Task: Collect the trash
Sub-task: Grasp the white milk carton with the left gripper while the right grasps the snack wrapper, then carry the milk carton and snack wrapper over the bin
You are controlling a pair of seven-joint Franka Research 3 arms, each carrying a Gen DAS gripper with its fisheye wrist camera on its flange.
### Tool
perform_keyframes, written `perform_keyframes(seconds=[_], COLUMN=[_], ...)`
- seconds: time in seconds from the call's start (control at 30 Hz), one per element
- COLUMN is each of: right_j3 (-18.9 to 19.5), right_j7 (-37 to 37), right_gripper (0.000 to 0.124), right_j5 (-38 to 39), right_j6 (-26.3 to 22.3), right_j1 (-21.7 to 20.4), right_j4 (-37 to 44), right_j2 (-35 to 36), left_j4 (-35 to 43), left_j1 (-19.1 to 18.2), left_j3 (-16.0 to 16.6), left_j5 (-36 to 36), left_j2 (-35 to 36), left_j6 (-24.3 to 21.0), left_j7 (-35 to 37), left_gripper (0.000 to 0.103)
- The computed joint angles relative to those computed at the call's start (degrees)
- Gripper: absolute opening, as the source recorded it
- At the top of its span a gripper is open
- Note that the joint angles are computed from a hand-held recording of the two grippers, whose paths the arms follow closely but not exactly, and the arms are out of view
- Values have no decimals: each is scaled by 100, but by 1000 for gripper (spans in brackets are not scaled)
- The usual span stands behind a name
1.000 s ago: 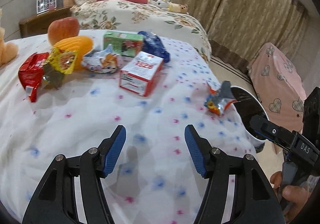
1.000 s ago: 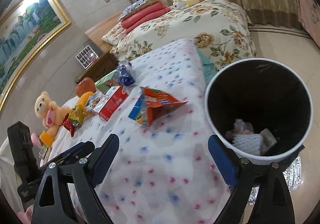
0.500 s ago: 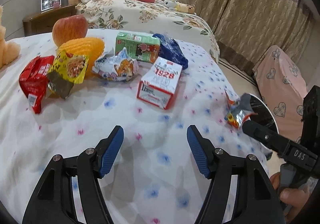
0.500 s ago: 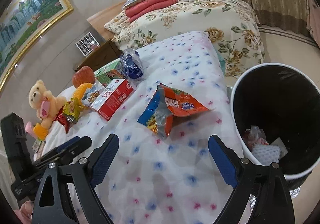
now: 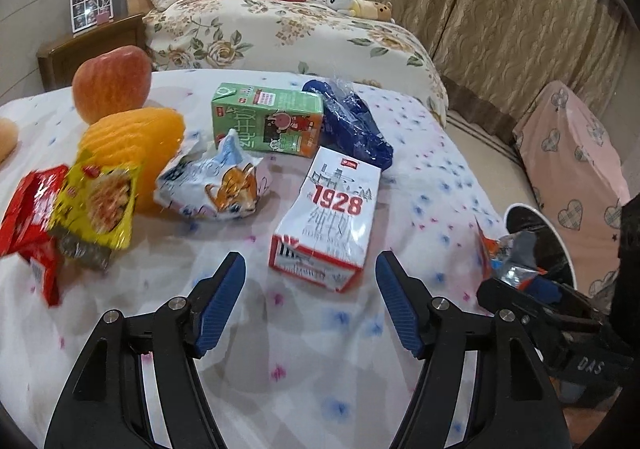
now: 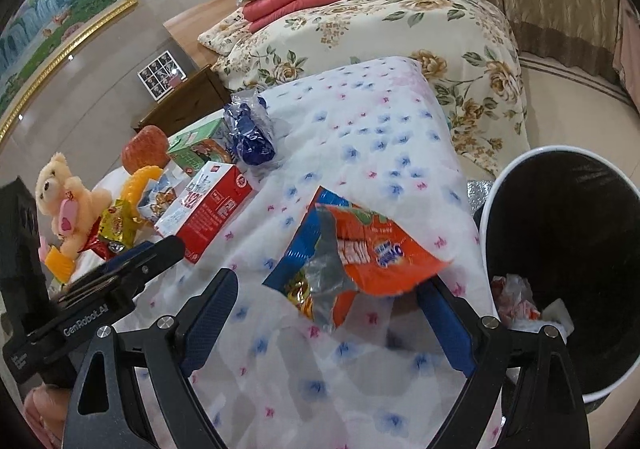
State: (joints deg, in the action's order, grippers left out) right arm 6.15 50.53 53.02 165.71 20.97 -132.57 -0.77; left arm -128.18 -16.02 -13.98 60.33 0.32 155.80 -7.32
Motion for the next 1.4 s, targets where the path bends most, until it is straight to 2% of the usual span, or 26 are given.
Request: perform_keyframes(seconds=[0.07, 0.13, 0.17, 0.2, 0.23, 0.33, 0.5, 0.9, 1.4], right_j3=[18, 33, 35, 35, 33, 18, -25, -247, -560], right_j7=[79, 167, 183, 193, 174, -275, -901, -1293, -1427], right_gripper=[87, 70, 65, 51, 37, 32, 27, 27, 27], right_j5=[-147, -268, -288, -300, -262, 286, 960, 1490, 1691], right_j6=[131, 268, 294, 326, 316, 193, 48, -92, -86], right_j1=[13, 20, 19, 15, 11, -12, 18, 98, 6], right_j4=[0, -18, -26, -37, -25, 4, -114, -550, -995], right_j2=[42, 72, 75, 75, 80, 46, -156, -708, -1211], left_j4=[110, 156, 156, 161, 168, 144, 25, -254, 268], left_j1=[6, 12, 11, 11, -2, -59, -98, -182, -578], left_j3=[16, 49, 66, 77, 78, 86, 8, -252, -363], left_j5=[-97, -198, -187, -212, -240, 136, 368, 770, 861], left_j2=[115, 191, 202, 225, 234, 164, 10, -289, 85], left_j6=[-88, -20, 44, 121, 120, 136, 99, 196, 164], left_j7=[178, 336, 366, 456, 523, 295, 35, -702, -530], left_gripper=[69, 67, 57, 51, 51, 51, 50, 50, 49])
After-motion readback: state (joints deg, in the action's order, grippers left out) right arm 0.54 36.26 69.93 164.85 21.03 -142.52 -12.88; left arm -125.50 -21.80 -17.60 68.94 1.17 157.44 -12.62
